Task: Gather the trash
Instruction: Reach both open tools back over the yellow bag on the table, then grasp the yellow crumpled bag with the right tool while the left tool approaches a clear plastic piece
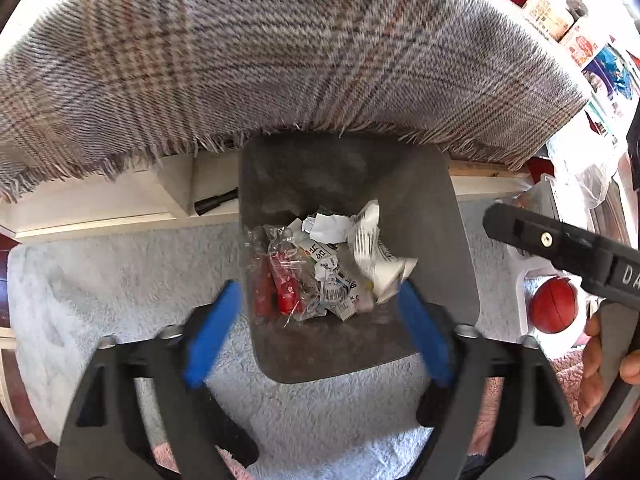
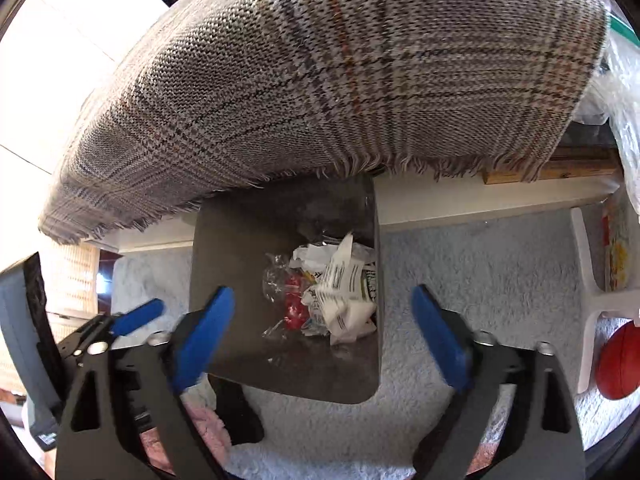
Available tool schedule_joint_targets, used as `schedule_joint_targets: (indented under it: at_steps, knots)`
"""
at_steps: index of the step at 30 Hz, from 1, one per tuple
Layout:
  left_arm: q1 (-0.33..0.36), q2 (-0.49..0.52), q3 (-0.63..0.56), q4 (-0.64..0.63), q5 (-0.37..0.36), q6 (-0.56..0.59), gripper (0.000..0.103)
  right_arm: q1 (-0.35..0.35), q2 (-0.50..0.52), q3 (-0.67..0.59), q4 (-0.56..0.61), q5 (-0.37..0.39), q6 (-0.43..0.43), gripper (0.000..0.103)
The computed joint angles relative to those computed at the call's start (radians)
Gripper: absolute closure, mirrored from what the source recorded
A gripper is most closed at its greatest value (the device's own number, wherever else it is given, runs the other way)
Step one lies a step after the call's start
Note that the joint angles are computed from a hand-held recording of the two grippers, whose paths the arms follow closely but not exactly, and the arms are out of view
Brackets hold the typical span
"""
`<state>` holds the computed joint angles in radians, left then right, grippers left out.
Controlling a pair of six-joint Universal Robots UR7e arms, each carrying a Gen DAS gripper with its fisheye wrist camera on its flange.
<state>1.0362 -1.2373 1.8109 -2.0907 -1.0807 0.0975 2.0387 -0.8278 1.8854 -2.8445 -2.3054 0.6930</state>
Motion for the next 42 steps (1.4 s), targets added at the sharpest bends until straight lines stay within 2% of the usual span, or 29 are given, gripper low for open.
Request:
schedule_joint_targets:
  at_steps: [1,3,10,17,21,24,27,31,42]
  knots:
    - [-0.002,-0.002,-0.004,0.003,0.000,-0.002,0.011,0.003,-0.002,0.005,-0.006,-0.005,-0.004,0.005]
    - [-0.006,-0.014,-0.012,0.020,-0.004,-0.007,0.008,0.011,-0.006,0.012,-0.021,-0.008,-0.018,0.003]
    - [-0.039,-0.055,-0.037,0.082,-0.006,-0.008,0.008,0.049,-0.052,0.015,-0.033,-0.008,-0.032,0.003]
    - [-0.066,-0.038,-0.170,0.167,-0.014,-0.034,0.008,0.103,-0.112,-0.066,0.121,-0.093,-0.033,0.003]
    - [-0.062,0.012,-0.303,0.247,-0.053,-0.055,0.008,0.098,-0.141,-0.091,0.125,-0.083,-0.042,0.003]
    - [-0.072,0.053,-0.389,0.256,-0.007,-0.042,0.008,0.088,-0.149,-0.128,0.172,-0.075,-0.048,0.003]
    - [-0.084,0.105,-0.481,0.255,0.037,-0.022,0.008,0.086,-0.142,-0.187,0.209,-0.109,-0.080,0.003]
    - [-0.083,0.184,-0.605,0.268,0.038,-0.012,0.008,0.074,-0.126,-0.248,0.190,-0.123,-0.130,0.003]
    - [-0.060,0.436,-0.924,0.224,0.067,0.039,0.008,0.020,0.033,-0.587,0.262,-0.184,-0.323,0.003]
